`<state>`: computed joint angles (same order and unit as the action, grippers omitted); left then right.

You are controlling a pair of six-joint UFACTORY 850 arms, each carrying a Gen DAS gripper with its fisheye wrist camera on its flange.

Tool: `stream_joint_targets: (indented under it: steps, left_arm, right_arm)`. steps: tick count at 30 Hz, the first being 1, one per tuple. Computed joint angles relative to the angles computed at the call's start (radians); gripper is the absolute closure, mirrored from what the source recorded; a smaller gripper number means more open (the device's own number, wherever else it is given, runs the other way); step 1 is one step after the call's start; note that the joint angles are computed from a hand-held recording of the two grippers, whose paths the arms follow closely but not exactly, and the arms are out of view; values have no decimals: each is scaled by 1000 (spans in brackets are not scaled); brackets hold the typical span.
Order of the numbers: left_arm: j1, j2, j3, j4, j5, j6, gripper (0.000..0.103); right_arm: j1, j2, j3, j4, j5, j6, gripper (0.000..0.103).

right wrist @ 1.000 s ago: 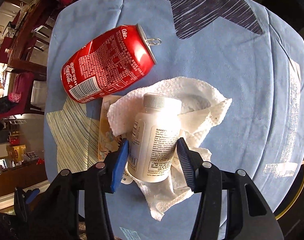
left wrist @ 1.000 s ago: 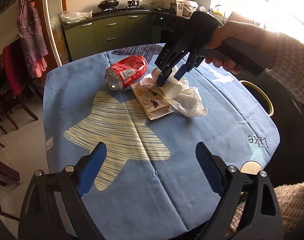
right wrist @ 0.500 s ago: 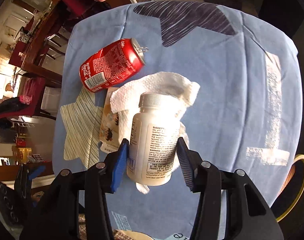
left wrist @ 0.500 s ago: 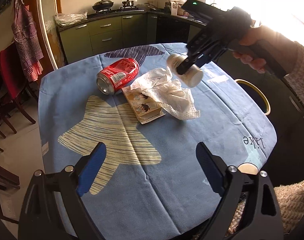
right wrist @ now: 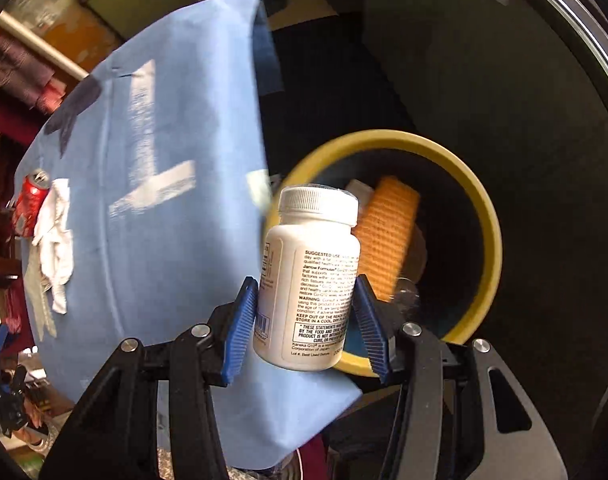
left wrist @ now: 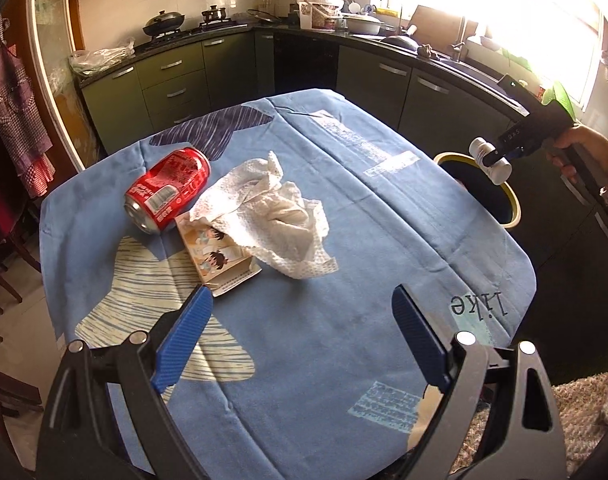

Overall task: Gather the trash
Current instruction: 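Carry the pill bottle over the bin and release it, then pinch the white tissue with the left gripper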

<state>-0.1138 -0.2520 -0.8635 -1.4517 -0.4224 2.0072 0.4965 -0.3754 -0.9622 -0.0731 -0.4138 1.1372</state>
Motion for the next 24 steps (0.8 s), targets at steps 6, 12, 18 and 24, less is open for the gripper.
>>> stream_joint_targets:
  steps: [6, 12, 18, 24]
  left_arm:
    - [-52, -4, -10, 42, 35, -36, 15]
    - [-105, -57, -77, 38, 107, -26, 12]
    - [-136, -205, -244, 192, 96, -208, 12]
    - [-166, -357, -402, 468, 138, -538, 12]
  right_arm:
    - [-67, 8, 97, -81, 57, 81, 39]
    - [-43, 55, 141, -133, 145, 121, 39]
    - [19, 79, 131, -136, 140, 115, 39]
    - [49, 74, 109, -112, 134, 81, 39]
